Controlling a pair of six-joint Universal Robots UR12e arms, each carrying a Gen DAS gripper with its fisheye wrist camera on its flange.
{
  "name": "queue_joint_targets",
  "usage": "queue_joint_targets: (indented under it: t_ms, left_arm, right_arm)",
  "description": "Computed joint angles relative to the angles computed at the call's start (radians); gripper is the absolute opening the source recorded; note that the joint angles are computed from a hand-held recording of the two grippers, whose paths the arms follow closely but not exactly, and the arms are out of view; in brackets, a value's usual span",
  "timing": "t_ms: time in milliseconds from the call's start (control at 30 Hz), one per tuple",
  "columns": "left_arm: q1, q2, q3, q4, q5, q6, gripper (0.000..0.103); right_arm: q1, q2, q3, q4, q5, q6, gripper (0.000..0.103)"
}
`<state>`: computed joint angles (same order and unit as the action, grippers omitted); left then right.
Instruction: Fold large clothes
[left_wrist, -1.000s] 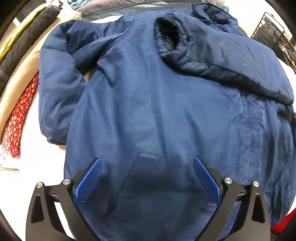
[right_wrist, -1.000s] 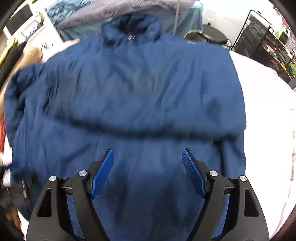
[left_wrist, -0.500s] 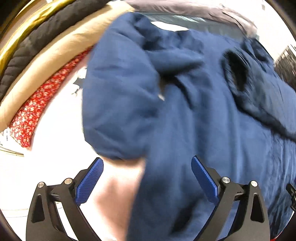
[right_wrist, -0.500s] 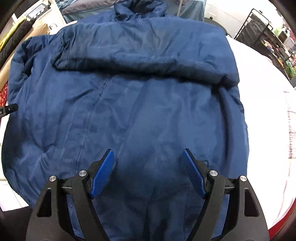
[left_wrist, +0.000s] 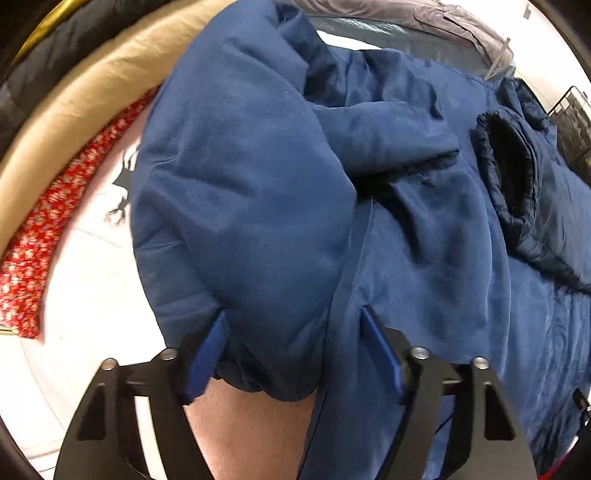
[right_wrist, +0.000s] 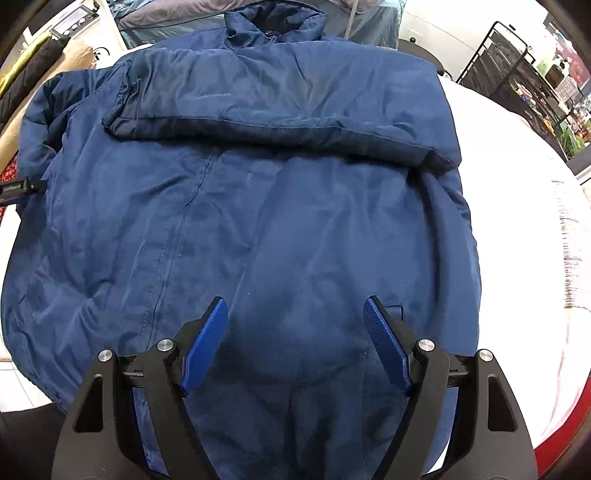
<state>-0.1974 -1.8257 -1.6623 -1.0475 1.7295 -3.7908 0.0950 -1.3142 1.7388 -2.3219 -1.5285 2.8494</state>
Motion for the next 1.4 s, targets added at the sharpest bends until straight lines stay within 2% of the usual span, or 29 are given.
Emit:
queue_joint_targets:
  t_ms: [67,133,167,300,367,467,533,600,767,867,1000,1167,1233,1300,1333,1400]
  left_arm:
    - [0.021,0.012,-0.014,0.023,-0.045,0.007,0.057]
    - [0.046,0.036,-0.040,0.066,-0.077,-0.002,0.041]
    - [0.055,0.044,-0.041,0.057,-0.067,-0.017,0.028]
    - [0.091,0.076,-0.070,0.066,-0.078,-0.043,0.017]
    - [0.104,0.086,-0.078,0.057,-0.075,-0.036,0.016]
    - [0.124,0.117,-0.090,0.072,-0.064,-0.075,0.013]
    - [0.129,0.140,-0.083,0.076,-0.036,-0.098,0.013]
    - [0.135,0.160,-0.072,0.114,-0.037,-0.092,0.012]
    - [0.114,0.161,0.012,0.198,-0.077,0.005,0.012]
    - [0.071,0.117,0.087,0.251,-0.104,0.074,0.012]
    - [0.022,0.042,0.155,0.325,-0.237,0.071,0.012]
    - [-0.052,-0.080,0.252,0.260,-0.292,0.095,0.012]
    - [-0.076,-0.122,0.285,0.204,-0.291,0.102,0.012]
    - [-0.089,-0.151,0.296,0.166,-0.316,0.079,0.014]
    - [-0.093,-0.161,0.299,0.150,-0.320,0.064,0.020]
    - [-0.096,-0.169,0.294,0.133,-0.327,0.037,0.043]
  right_arm:
    - [-0.003,-0.006,0.007,-0.008,-0.004,0.002,0.076]
    - [-0.006,-0.009,0.011,-0.006,-0.002,0.011,0.076]
    - [-0.008,-0.009,0.011,-0.003,0.001,0.016,0.076]
    - [-0.009,-0.009,0.014,-0.001,0.007,0.015,0.076]
    - [-0.008,-0.006,0.009,0.005,0.009,0.008,0.076]
    - [-0.009,-0.006,0.005,0.003,0.018,0.002,0.076]
    - [-0.007,-0.004,0.002,0.000,0.019,0.004,0.076]
    - [-0.009,-0.001,-0.002,0.003,0.023,0.008,0.076]
    - [-0.009,0.009,-0.012,0.013,0.035,0.015,0.076]
    - [-0.011,0.012,-0.017,0.011,0.048,0.019,0.076]
    - [-0.015,0.010,-0.017,0.001,0.060,0.024,0.076]
    - [-0.031,0.003,-0.010,0.009,0.066,0.061,0.076]
    - [-0.039,0.002,-0.008,0.015,0.069,0.075,0.076]
    - [-0.047,0.002,-0.010,0.028,0.077,0.092,0.076]
    - [-0.051,0.001,-0.010,0.032,0.084,0.099,0.076]
    - [-0.055,0.000,-0.010,0.035,0.096,0.103,0.076]
